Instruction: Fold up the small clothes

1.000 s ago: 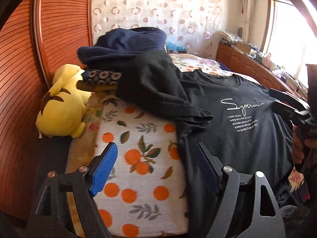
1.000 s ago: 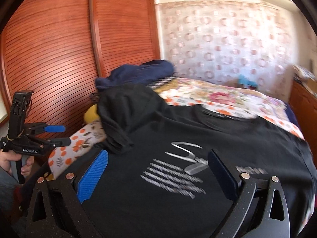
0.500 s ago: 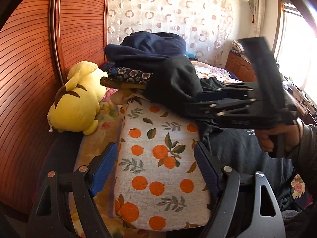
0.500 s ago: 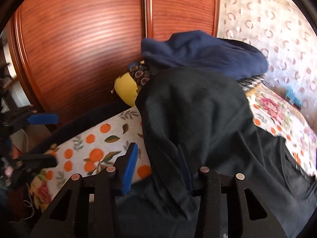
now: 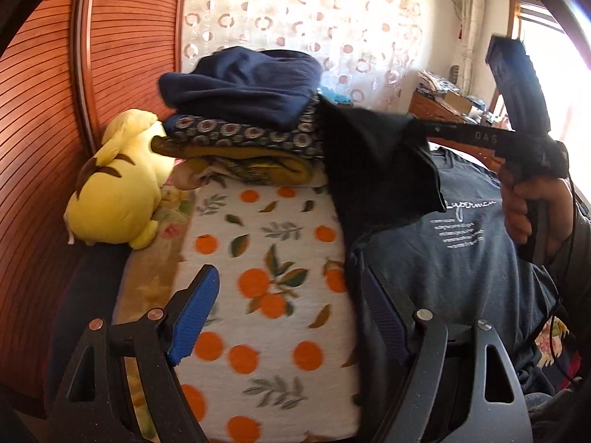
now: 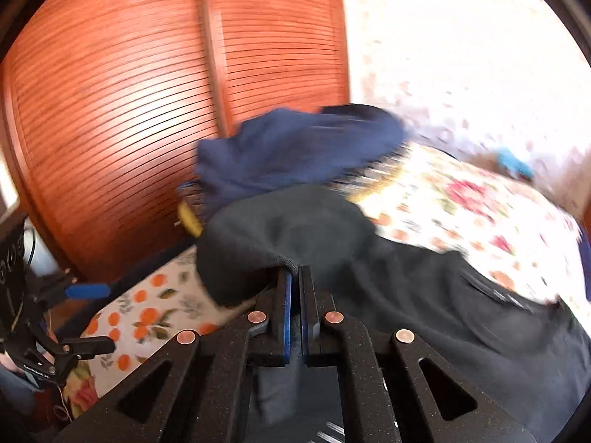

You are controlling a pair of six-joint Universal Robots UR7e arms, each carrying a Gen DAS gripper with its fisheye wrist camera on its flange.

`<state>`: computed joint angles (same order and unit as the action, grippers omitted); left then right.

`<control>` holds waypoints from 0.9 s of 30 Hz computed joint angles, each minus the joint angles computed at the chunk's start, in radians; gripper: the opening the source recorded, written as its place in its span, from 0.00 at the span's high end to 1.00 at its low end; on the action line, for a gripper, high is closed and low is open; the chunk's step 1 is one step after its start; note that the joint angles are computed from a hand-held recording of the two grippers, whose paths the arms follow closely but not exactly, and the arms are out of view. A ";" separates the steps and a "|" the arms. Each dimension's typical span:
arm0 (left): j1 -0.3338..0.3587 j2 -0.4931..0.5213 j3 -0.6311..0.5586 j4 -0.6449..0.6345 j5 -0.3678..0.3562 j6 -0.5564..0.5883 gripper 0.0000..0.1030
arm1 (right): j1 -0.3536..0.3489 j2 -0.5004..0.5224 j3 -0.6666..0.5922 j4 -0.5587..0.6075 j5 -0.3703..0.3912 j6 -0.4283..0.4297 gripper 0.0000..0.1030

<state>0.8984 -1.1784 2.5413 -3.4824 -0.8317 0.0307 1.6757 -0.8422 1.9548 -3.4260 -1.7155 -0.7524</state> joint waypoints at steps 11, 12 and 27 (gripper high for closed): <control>-0.008 0.116 -0.091 0.045 -0.016 0.030 0.22 | -0.064 0.006 0.009 -0.105 -0.216 -0.039 0.58; -0.005 0.125 -0.100 0.054 -0.017 0.033 0.22 | -0.057 0.007 0.022 -0.135 -0.205 -0.047 0.56; 0.014 0.158 -0.112 0.095 0.000 0.009 0.22 | -0.011 0.125 -0.123 0.138 -0.209 -0.112 0.59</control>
<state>0.9125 -1.0205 2.4295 -3.3869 -0.8319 0.0399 1.6645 -0.7172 1.8321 -3.2879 -1.9244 -0.8641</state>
